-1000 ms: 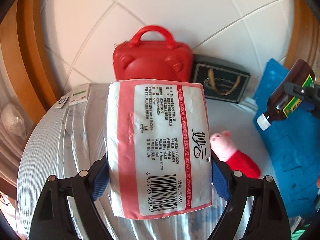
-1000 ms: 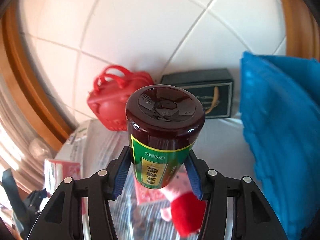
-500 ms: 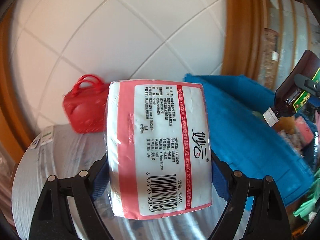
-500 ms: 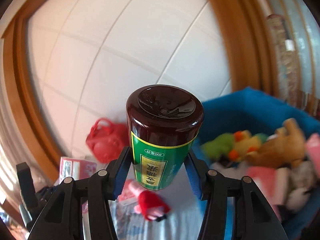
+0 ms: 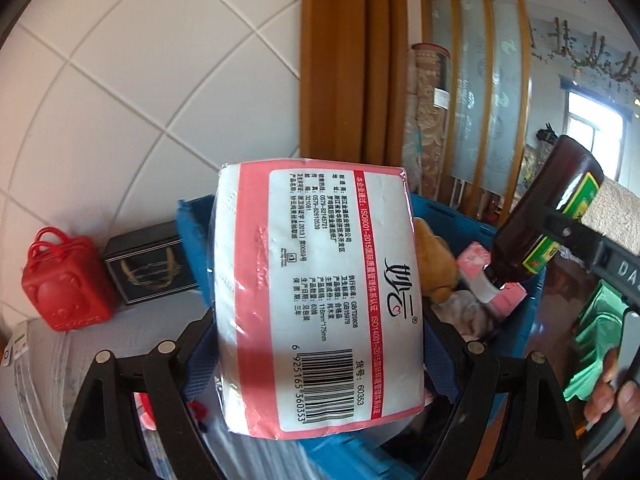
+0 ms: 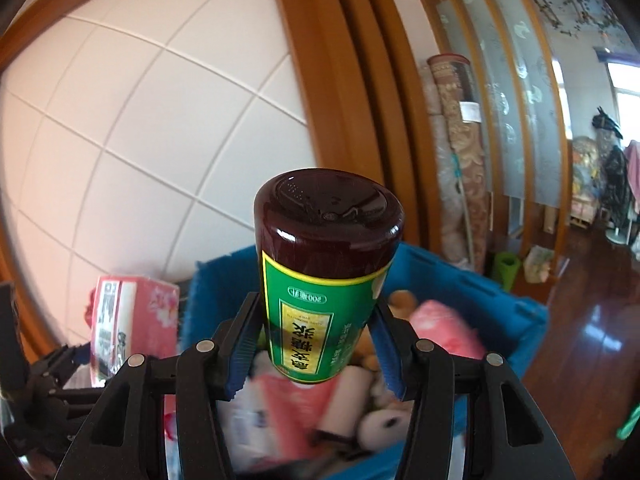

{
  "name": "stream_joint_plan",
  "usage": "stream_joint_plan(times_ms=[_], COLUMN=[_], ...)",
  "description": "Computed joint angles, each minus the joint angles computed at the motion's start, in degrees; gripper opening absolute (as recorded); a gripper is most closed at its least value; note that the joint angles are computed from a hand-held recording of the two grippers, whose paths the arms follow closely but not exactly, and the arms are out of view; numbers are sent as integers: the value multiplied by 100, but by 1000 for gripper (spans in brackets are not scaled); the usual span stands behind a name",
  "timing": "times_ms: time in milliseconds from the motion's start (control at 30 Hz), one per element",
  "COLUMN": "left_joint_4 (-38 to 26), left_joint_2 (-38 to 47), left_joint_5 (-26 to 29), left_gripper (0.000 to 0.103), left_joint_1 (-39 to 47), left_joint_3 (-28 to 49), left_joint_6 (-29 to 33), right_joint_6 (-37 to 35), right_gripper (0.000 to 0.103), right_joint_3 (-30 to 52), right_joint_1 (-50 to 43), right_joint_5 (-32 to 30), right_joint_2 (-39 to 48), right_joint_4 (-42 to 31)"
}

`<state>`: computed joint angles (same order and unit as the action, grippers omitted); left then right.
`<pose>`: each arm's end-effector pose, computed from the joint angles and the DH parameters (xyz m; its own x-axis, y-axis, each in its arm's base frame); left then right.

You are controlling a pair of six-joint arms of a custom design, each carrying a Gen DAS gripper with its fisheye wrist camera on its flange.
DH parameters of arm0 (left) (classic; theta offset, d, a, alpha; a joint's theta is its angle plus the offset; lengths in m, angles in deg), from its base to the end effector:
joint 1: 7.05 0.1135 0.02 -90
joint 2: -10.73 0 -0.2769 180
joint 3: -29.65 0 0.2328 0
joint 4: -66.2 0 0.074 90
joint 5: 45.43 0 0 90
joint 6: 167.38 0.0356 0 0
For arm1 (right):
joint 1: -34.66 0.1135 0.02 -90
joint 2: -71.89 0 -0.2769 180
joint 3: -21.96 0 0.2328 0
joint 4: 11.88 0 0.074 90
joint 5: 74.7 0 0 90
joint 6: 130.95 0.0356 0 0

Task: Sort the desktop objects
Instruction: 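Carry the tissue pack and bottle into the blue crate and open both tools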

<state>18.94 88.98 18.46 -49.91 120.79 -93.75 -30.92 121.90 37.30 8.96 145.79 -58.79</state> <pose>0.2144 -0.1776 0.3767 -0.4941 0.1133 -0.8620 0.2139 0.9768 0.0057 0.2541 0.0157 0.4428 -0.3764 0.1559 -0.9133 -0.0846 0.9758 0.2015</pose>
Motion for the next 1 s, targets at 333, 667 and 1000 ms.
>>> stream_joint_plan(times_ms=[333, 667, 1000], left_joint_4=[-555, -764, -968], left_joint_2=[1554, 1966, 2143], left_joint_5=[-581, -648, -802], left_gripper=[86, 89, 90], left_joint_1=[-591, -506, -489], left_joint_3=[1401, 1748, 1995], left_joint_6=[-398, -671, -888], right_joint_6=[-808, -1206, -1481], right_gripper=[52, 52, 53], right_joint_3=[205, 500, 980], right_joint_1=[-1105, -1202, -978], right_joint_5=[-1234, -1456, -1196], right_joint_2=[854, 1595, 2278], right_joint_4=[-162, -315, -701])
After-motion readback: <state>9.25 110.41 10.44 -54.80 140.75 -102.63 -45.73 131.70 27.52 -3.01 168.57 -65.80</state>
